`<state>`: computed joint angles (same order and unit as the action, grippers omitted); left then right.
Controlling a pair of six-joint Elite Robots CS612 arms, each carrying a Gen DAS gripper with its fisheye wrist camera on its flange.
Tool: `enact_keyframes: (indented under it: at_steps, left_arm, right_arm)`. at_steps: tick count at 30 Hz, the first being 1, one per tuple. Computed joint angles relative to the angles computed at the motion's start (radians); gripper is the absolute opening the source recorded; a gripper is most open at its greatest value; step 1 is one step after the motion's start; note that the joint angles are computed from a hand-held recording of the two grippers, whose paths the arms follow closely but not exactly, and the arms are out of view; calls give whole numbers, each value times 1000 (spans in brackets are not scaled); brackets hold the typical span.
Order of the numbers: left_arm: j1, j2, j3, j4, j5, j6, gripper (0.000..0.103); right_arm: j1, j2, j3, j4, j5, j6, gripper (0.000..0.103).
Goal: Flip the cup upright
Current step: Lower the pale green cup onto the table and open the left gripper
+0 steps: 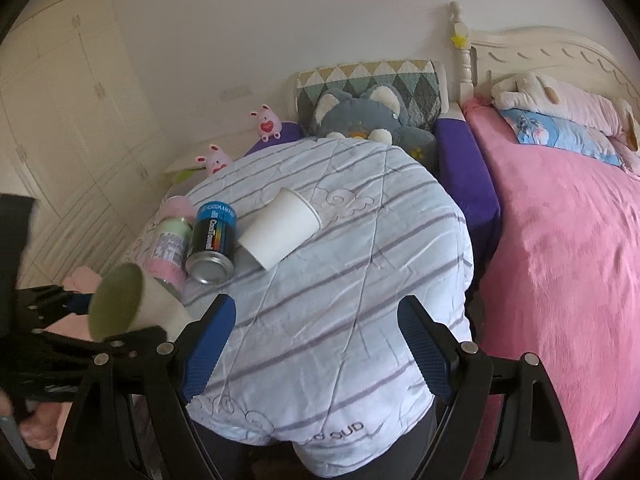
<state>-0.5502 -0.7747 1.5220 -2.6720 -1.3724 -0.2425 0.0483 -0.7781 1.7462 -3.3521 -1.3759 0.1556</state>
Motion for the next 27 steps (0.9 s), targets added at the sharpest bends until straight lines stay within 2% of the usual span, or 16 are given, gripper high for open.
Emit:
enact_keyframes:
  at_steps: [5, 10, 15, 22, 27]
  left_arm:
    - [3, 46, -78, 80, 2, 1, 81]
    - [-7, 88, -165, 150, 57, 18, 81]
    - [-13, 121, -235, 196, 45, 69, 83]
    - [-16, 117, -232, 171, 13, 98, 84]
    - [-13, 88, -183, 66, 19, 104, 86]
  right_arm:
    - [-2, -2, 4, -11, -18, 10, 84]
    - [-10, 1, 2, -8, -19, 14, 84]
    - [-19, 5, -4, -2, -19, 22, 84]
    - [-23, 7, -6, 4, -29, 31, 84]
    - [-21, 5, -7, 9, -26, 24, 84]
